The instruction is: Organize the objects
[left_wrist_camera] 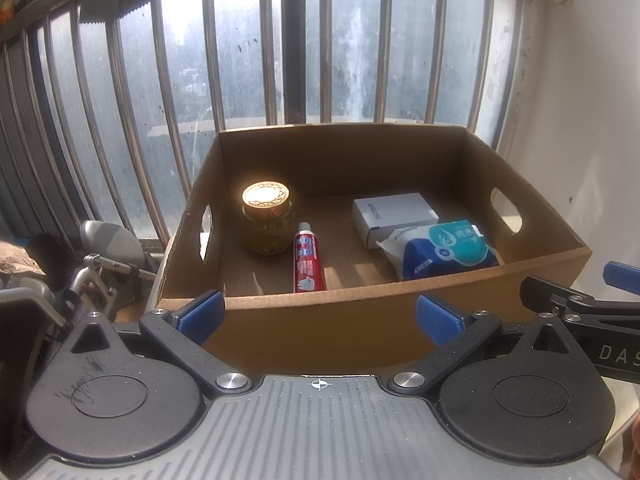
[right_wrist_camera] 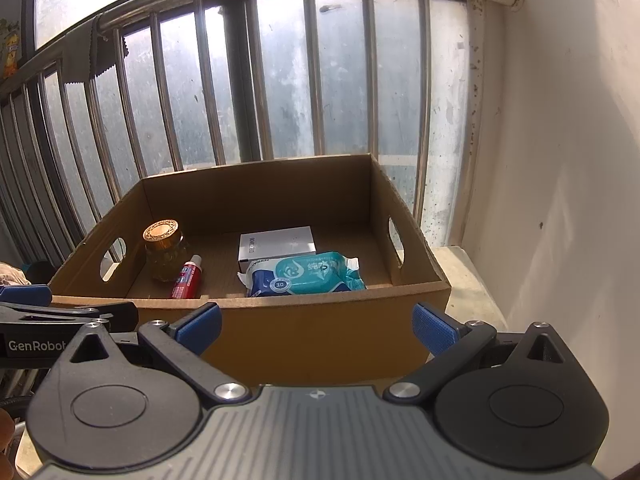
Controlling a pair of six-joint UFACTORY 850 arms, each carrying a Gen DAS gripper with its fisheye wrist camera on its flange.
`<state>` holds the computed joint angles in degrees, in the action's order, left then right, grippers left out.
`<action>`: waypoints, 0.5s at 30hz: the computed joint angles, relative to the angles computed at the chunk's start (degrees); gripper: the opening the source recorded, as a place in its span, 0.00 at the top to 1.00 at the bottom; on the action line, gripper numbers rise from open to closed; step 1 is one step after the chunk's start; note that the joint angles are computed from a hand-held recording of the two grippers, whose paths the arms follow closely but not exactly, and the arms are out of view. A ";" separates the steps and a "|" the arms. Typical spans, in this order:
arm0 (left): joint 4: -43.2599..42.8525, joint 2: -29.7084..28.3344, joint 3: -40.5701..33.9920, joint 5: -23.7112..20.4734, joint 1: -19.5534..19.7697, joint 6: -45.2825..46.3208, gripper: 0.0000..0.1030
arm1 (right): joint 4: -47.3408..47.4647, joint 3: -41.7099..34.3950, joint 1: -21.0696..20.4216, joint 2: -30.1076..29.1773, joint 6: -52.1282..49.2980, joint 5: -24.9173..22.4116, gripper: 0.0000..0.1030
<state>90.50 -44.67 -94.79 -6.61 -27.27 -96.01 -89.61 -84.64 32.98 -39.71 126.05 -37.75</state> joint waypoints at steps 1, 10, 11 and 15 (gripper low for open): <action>-0.03 0.00 0.05 0.00 -0.01 0.02 0.01 | 0.06 0.02 0.01 0.02 -0.02 0.03 0.00; -3.66 0.01 0.05 -0.09 -0.08 3.79 0.01 | 0.31 0.28 -0.16 0.08 0.19 0.55 0.00; -3.69 0.01 0.03 -0.07 -0.08 3.78 0.01 | 0.35 0.27 -0.17 0.08 0.20 0.59 0.00; -4.79 -0.06 -0.05 -0.06 -0.12 4.88 0.01 | 0.40 0.30 -0.18 0.12 0.15 0.59 0.00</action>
